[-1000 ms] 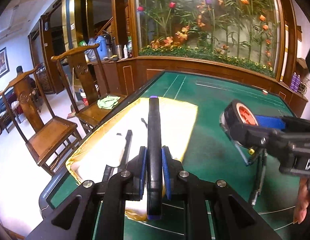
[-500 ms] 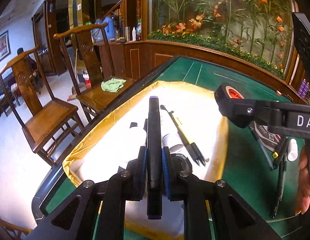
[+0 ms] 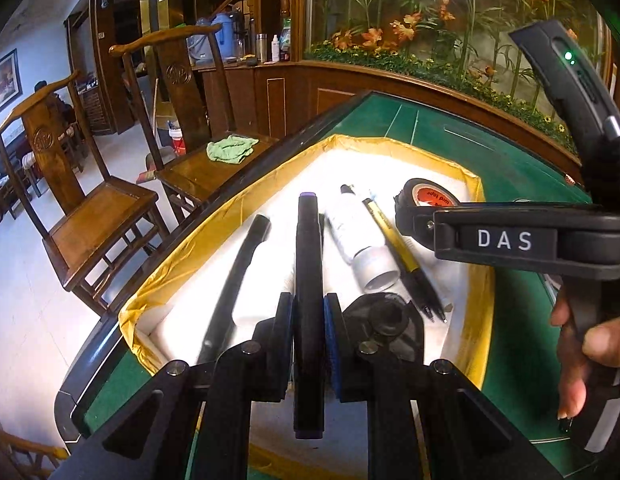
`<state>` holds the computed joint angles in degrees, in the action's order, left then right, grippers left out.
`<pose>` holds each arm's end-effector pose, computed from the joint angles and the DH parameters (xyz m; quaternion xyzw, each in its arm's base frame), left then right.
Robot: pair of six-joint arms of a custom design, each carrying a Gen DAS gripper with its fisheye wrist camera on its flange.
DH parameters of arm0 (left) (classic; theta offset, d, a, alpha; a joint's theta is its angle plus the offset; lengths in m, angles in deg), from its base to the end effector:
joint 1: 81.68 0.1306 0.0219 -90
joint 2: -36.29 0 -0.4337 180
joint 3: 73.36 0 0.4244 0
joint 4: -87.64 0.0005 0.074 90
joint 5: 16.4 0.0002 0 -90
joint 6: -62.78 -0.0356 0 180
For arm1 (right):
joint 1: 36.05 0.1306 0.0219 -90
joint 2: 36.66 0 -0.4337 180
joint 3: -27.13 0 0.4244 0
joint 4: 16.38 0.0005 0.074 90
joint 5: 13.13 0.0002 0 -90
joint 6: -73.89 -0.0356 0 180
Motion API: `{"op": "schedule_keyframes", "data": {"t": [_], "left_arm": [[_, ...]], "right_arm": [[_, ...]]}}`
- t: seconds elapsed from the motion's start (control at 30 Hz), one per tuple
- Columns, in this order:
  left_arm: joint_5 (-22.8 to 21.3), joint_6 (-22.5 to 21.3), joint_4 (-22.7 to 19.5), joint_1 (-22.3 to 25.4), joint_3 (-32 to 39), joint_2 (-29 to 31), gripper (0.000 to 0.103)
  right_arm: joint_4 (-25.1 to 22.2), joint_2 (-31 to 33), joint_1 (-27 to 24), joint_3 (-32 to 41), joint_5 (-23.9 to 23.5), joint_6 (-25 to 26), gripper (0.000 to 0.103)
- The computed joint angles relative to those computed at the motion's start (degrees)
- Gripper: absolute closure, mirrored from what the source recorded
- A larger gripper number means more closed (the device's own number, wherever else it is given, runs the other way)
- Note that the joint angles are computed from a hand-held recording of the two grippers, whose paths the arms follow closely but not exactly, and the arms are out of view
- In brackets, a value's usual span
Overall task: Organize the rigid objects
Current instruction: 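Lower the marker into the tray with the left tool while the right tool drops the tape roll there, then move both open tools back to the pens beside the dial mat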
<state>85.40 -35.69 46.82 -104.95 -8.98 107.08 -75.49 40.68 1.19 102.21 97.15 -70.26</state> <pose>0.3412 -0.1552 0.4127 0.2893 0.8807 -0.1416 0.3474 0.3280 0.2332 0.4427 0.1833 0.9370 0.0550 0.2921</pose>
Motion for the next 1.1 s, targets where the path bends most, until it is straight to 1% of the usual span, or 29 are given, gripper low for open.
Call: {"op": "schedule_keyframes", "data": {"t": [0.17, 0.33, 0.37, 0.4, 0.43, 0.47, 0.5, 0.57, 0.6, 0.67, 0.7, 0.77, 0.83, 0.87, 0.93, 0.97, 1.0, 1.03, 1.07, 1.1], "left_arm": [[0.7, 0.0, 0.3, 0.5, -0.2, 0.4, 0.088], [0.5, -0.2, 1.1, 0.1, -0.3, 0.3, 0.088], [0.5, -0.1, 1.1, 0.0, -0.4, 0.3, 0.087], [0.9, 0.1, 0.9, 0.0, -0.3, 0.2, 0.079], [1.5, 0.0, 0.9, 0.2, -0.5, 0.0, 0.075], [2.0, 0.1, 1.3, 0.4, -0.7, -0.5, 0.063], [1.4, 0.3, 2.2, 0.3, -1.1, -1.2, 0.051], [-1.2, 0.4, 4.1, -0.4, -1.8, -2.4, 0.045], [-2.5, 0.2, 5.1, -0.8, -2.0, -3.1, 0.045], [-3.0, 0.5, 6.7, -0.9, -2.4, -3.9, 0.045], [-1.6, 0.4, 7.8, -0.7, -2.5, -4.3, 0.045], [-0.3, -0.6, 9.3, -1.2, -2.4, -4.6, 0.045], [-0.3, -2.5, 11.0, -2.3, -2.5, -4.0, 0.042], [-1.5, -4.1, 11.2, -3.2, -2.3, -3.0, 0.040], [-7.2, -7.0, 10.0, -5.6, -1.7, -0.6, 0.040], [-8.2, -7.3, 9.8, -6.0, -1.7, -0.4, 0.040], [-10.0, -7.4, 11.1, -6.6, -2.4, -1.0, 0.040], [-10.4, -7.3, 11.8, -6.8, -2.9, -1.7, 0.040], [-9.6, -6.8, 12.2, -6.8, -3.3, -2.5, 0.040], [-8.6, -6.0, 11.2, -7.0, -3.3, -3.1, 0.040]], "right_arm": [[-0.3, 0.9, -0.4, -0.2, -0.2, 0.0, 0.042], [0.2, 1.0, -0.7, -0.3, -0.3, 0.4, 0.041], [0.0, 1.1, -0.7, -0.3, -0.5, 0.6, 0.041], [-0.1, 1.1, -0.6, -0.2, -0.6, 0.8, 0.041], [0.0, 1.2, -0.5, -0.1, -0.7, 0.8, 0.041], [0.3, 0.9, -0.4, -0.3, -0.9, 0.9, 0.040], [1.1, 0.3, -0.3, -0.6, -1.1, 0.9, 0.038], [2.0, -0.7, -0.1, -1.1, -1.3, 0.9, 0.035], [1.9, -1.1, 0.2, -1.2, -0.7, 0.4, 0.035], [2.0, -2.9, 0.7, -1.7, -0.1, -0.6, 0.035], [2.0, -3.6, 1.0, -2.0, 0.2, -1.2, 0.035], [1.9, -6.5, 2.1, -3.3, 1.3, -3.5, 0.035], [1.6, -9.7, 3.7, -5.0, 2.3, -6.0, 0.035], [0.6, -12.0, 5.2, -6.2, 3.6, -8.0, 0.035], [-1.3, -15.0, 7.7, -7.7, 5.5, -11.2, 0.035], [-2.9, -17.6, 10.1, -9.1, 7.4, -14.0, 0.035], [-4.4, -19.6, 12.1, -10.1, 8.7, -15.9, 0.035], [-6.7, -21.3, 14.2, -10.7, 10.2, -18.2, 0.035], [-9.9, -23.0, 16.6, -11.3, 12.1, -21.8, 0.035], [-12.3, -24.0, 18.3, -11.6, 13.4, -24.7, 0.035]]}}
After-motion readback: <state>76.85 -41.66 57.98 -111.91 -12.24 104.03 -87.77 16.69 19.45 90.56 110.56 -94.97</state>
